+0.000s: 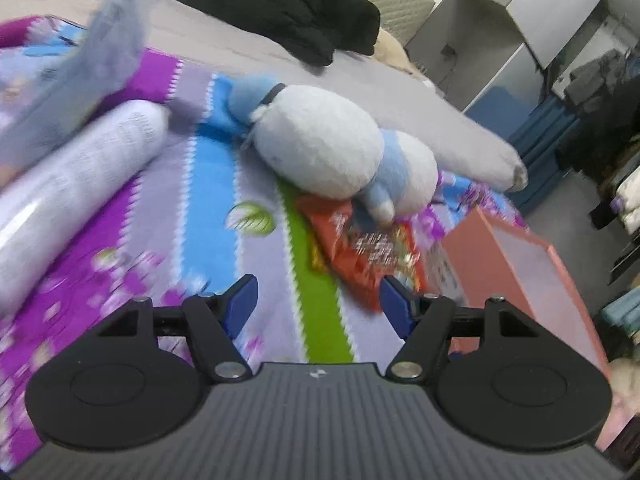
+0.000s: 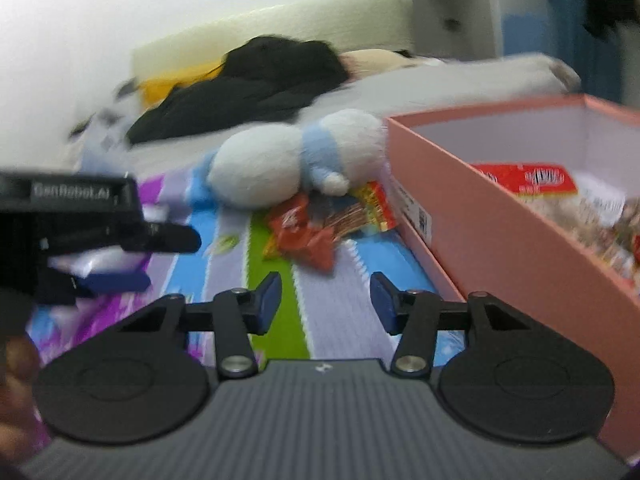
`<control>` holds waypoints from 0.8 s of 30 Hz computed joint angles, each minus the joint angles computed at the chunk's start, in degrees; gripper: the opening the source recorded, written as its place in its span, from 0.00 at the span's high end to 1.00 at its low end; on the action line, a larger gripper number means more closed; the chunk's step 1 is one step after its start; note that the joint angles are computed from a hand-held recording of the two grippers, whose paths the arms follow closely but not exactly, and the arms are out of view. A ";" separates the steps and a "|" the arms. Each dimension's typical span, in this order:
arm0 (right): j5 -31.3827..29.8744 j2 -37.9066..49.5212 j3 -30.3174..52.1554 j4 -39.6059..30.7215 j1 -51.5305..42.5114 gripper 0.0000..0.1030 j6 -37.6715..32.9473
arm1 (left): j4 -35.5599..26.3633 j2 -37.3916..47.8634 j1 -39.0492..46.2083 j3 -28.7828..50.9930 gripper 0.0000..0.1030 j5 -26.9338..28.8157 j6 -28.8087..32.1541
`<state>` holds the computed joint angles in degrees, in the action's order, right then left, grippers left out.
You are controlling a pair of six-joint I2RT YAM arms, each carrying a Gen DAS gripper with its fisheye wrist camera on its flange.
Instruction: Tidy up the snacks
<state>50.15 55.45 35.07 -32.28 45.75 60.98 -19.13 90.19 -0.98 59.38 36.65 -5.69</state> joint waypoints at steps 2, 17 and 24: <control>-1.44 1.04 -1.42 5.83 -3.70 0.56 -0.12 | 1.98 5.07 -1.31 3.27 0.31 0.80 -2.53; -12.29 14.68 -1.79 25.93 -23.32 0.61 3.73 | 1.79 27.09 -9.86 22.62 0.45 -1.50 -1.51; -16.16 17.89 -1.19 29.36 -26.76 0.73 3.88 | 4.95 29.06 -11.39 22.78 0.68 -5.24 -2.16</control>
<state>33.99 73.35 33.87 -2.93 18.99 64.86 -14.18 119.25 -12.37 82.16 31.41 -7.85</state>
